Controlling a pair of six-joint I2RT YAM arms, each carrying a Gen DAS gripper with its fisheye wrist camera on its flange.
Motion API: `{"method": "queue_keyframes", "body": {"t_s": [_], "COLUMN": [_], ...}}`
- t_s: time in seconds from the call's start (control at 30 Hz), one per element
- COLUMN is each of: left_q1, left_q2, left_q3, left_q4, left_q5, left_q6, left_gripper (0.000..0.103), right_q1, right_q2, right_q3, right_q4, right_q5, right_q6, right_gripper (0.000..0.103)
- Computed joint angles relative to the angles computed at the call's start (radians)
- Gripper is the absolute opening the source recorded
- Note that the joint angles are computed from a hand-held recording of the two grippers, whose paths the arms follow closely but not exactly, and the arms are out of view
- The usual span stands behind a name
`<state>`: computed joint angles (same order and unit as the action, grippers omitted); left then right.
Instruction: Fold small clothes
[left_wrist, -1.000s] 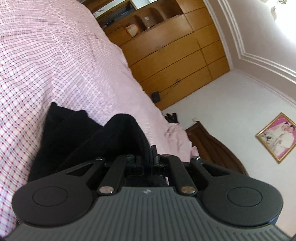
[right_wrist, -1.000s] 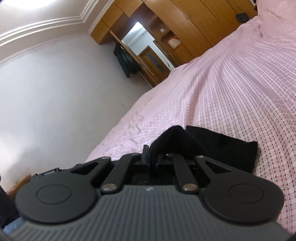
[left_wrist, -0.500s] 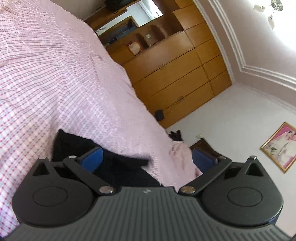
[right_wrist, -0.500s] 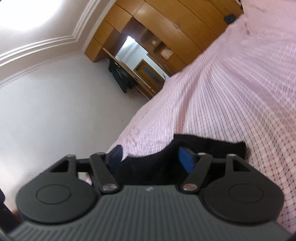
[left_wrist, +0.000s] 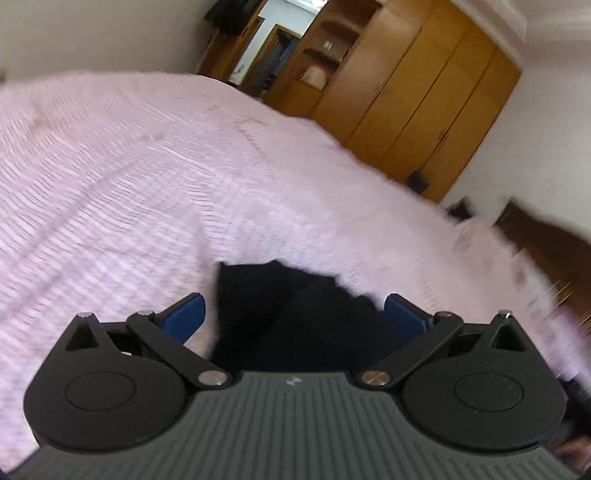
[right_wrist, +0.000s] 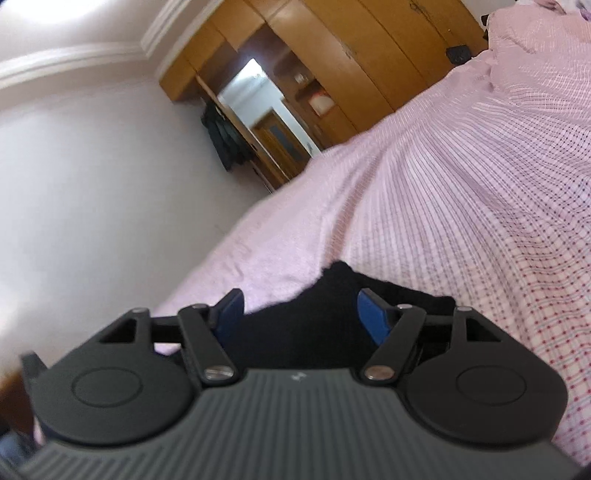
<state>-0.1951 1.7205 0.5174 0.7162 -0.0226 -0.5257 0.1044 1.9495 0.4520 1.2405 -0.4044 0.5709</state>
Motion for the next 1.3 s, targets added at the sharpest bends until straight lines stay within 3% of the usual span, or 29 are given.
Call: {"method": "queue_keyframes", "body": {"t_s": [0.1, 0.33, 0.47, 0.53, 0.57, 0.6, 0.67, 0.83, 0.97, 1.03, 1.17, 1.2, 1.3], "left_q1": [-0.028, -0.059, -0.082, -0.069, -0.071, -0.082, -0.106, -0.080, -0.060, -0.062, -0.085, -0.093, -0.116], "left_q2": [-0.030, -0.047, -0.079, -0.083, -0.085, -0.099, -0.098, -0.154, -0.171, -0.151, -0.178, -0.191, -0.228], "left_q3": [0.004, -0.064, -0.114, -0.138, -0.141, -0.128, -0.124, -0.176, -0.186, -0.178, -0.200, -0.215, -0.249], "left_q4": [-0.101, -0.100, -0.077, -0.030, -0.028, -0.076, -0.095, -0.085, -0.105, -0.089, -0.043, -0.015, 0.058], "left_q5": [-0.070, -0.071, -0.131, -0.087, -0.079, -0.096, -0.136, -0.115, -0.108, -0.102, -0.113, -0.119, -0.127], "left_q6": [0.037, 0.037, 0.030, 0.026, 0.032, 0.032, 0.042, -0.004, -0.001, -0.006, 0.002, 0.005, 0.029], "left_gripper": [0.103, 0.095, 0.095, 0.076, 0.037, 0.020, 0.012, 0.004, 0.005, 0.009, 0.066, 0.071, 0.071], "right_q1": [0.011, 0.002, 0.004, 0.003, 0.004, 0.006, 0.014, 0.028, 0.002, -0.017, -0.126, -0.165, -0.273], "right_q2": [-0.033, -0.145, -0.227, -0.248, -0.257, -0.262, -0.271, -0.324, -0.402, -0.380, -0.288, -0.259, -0.132], "right_q3": [0.005, -0.067, -0.117, -0.121, -0.119, -0.118, -0.112, -0.136, -0.161, -0.174, -0.180, -0.175, -0.122], "right_q4": [-0.095, -0.178, -0.257, -0.306, -0.339, -0.367, -0.429, -0.465, -0.511, -0.468, -0.363, -0.336, -0.275], "right_q5": [0.023, -0.003, 0.030, 0.034, 0.040, 0.045, 0.064, 0.119, 0.089, 0.061, -0.090, -0.133, -0.292], "right_q6": [-0.040, -0.133, -0.178, -0.201, -0.207, -0.214, -0.236, -0.270, -0.277, -0.269, -0.144, -0.100, -0.005], "right_gripper": [0.070, 0.062, 0.059, 0.049, 0.045, 0.032, 0.006, 0.003, 0.004, 0.006, 0.006, 0.006, 0.009]}}
